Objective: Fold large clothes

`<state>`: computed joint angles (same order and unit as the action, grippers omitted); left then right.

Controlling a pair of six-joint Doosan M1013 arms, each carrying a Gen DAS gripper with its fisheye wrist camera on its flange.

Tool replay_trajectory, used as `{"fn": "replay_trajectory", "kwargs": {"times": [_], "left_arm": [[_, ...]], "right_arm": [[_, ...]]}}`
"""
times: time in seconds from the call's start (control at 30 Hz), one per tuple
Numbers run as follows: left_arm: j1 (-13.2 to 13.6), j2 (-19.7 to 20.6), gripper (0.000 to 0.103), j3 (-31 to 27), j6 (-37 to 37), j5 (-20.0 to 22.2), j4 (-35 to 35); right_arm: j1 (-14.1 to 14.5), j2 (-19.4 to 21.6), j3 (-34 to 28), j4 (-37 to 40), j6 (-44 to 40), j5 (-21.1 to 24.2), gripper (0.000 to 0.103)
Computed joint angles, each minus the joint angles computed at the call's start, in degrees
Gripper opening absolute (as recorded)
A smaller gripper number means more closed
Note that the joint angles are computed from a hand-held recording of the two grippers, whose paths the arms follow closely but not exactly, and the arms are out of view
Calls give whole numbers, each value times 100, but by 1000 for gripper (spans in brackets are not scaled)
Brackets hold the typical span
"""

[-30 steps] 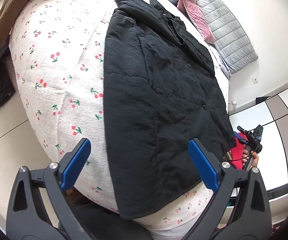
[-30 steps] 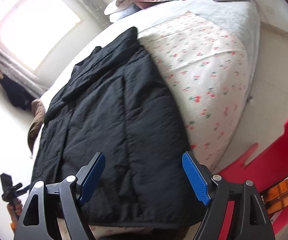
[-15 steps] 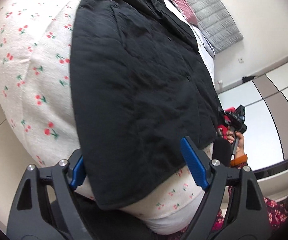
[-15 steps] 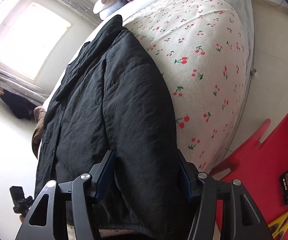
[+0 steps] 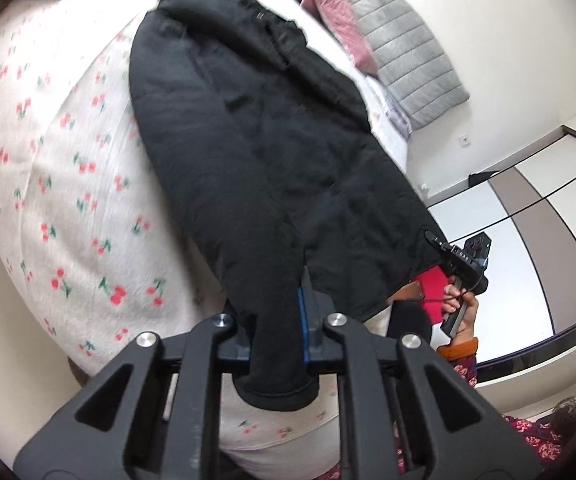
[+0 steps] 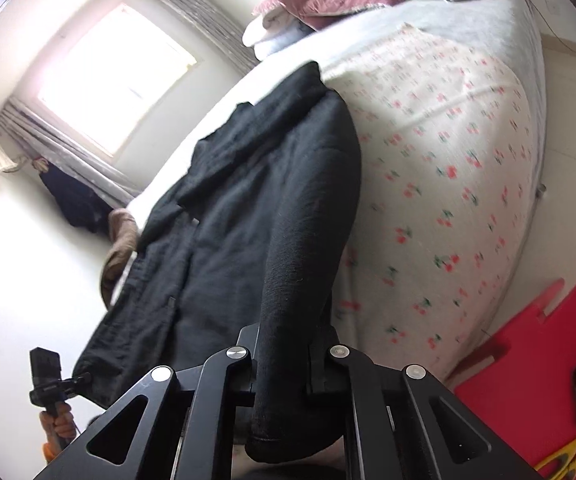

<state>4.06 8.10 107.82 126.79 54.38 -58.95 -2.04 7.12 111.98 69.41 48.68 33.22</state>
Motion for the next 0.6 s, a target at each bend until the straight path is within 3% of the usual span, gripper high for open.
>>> {"fn": "replay_trajectory", "kwargs": {"times": [0.23, 0.6], "left_arm": [[-6, -89, 14, -298, 507, -295, -779], [38, 442, 14, -1366, 467, -920, -1333]], "right_arm": [[136, -52, -345, 897, -875, -88, 9], [169, 439, -1498, 1611, -1240, -213, 9]]}}
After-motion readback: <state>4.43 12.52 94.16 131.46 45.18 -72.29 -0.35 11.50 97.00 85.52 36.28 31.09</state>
